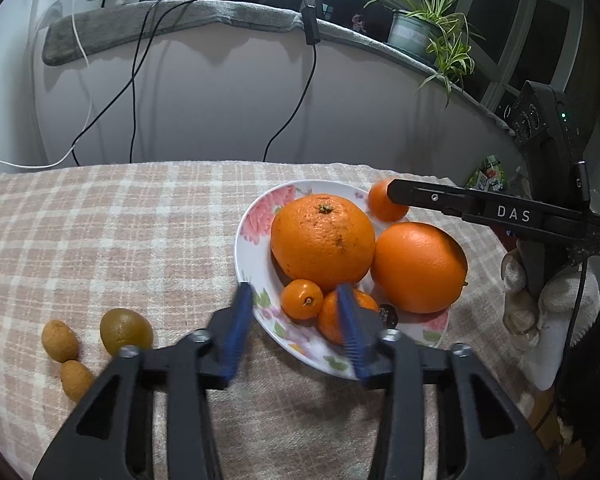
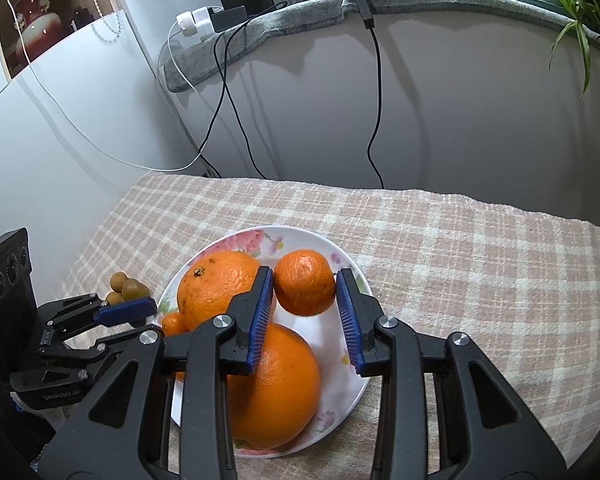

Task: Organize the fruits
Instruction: 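Open both tools to release the tangerines onto the plate, then reach the left tool to a brown kiwi while the right tool reaches a dark plum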

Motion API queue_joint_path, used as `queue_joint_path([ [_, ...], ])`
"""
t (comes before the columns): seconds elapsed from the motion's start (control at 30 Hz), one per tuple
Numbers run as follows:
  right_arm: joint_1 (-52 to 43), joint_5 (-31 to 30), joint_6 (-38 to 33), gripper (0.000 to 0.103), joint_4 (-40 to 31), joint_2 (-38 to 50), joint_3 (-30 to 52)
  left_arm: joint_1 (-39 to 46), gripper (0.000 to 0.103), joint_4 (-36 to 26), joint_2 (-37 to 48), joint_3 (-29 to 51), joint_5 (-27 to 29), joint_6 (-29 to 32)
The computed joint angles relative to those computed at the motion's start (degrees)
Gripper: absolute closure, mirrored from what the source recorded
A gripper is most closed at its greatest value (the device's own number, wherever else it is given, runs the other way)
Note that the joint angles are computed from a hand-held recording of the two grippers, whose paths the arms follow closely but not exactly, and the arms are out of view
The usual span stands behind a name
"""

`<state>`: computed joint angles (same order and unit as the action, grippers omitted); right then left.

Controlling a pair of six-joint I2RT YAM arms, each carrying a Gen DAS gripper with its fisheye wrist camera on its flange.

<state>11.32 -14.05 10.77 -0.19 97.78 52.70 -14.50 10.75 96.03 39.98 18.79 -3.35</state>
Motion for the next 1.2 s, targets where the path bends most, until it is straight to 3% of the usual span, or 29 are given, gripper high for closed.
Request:
queue_joint_path([
  [0.1,0.27,1.02,0.35,0.033,0.56,-0.80,-0.48,0.10,0.046,0.26,-0.41,-0.33,-0.20,-0.15],
  [0.13,0.33,1.09,0.45,0.031,0.72,-1.11,-0.65,0.22,0.045,0.23,-0.52,-0.42,-0.21,-0.14],
  [0.2,0.69,1.67,0.38,0.031,0.47,-1.70,-0.66,0.42,0.038,0.10,-0.74,-0.57,-0.32,-0.19],
  [0.33,1.46,3.03,0.44,0.025,0.16,-2.82,-0.96,0.78,0.038,0.14,-1.93,-1.41,-0.70,0.07],
  [0.5,2.76,4.30,0.87,0.023,-0.04,-4.42,-1.66,0.98,0.022,-0.89,-4.44,-2.74,-2.87,0.46],
  [0.77,6.86,6.63,1.31,0.018,-1.18,-7.13,-2.57,3.30,0.021,-2.63,-7.91,-5.24,-4.93,2.72],
  [0.97,11.93,10.21,2.18,0.009,-1.24,-8.48,-2.67,7.57,0.021,-4.04,-9.96,-6.96,-3.54,5.81],
  [1.2,18.32,12.17,2.43,0.009,-0.75,-8.06,-1.95,14.97,0.021,-4.67,-12.14,-9.84,-1.66,10.90],
])
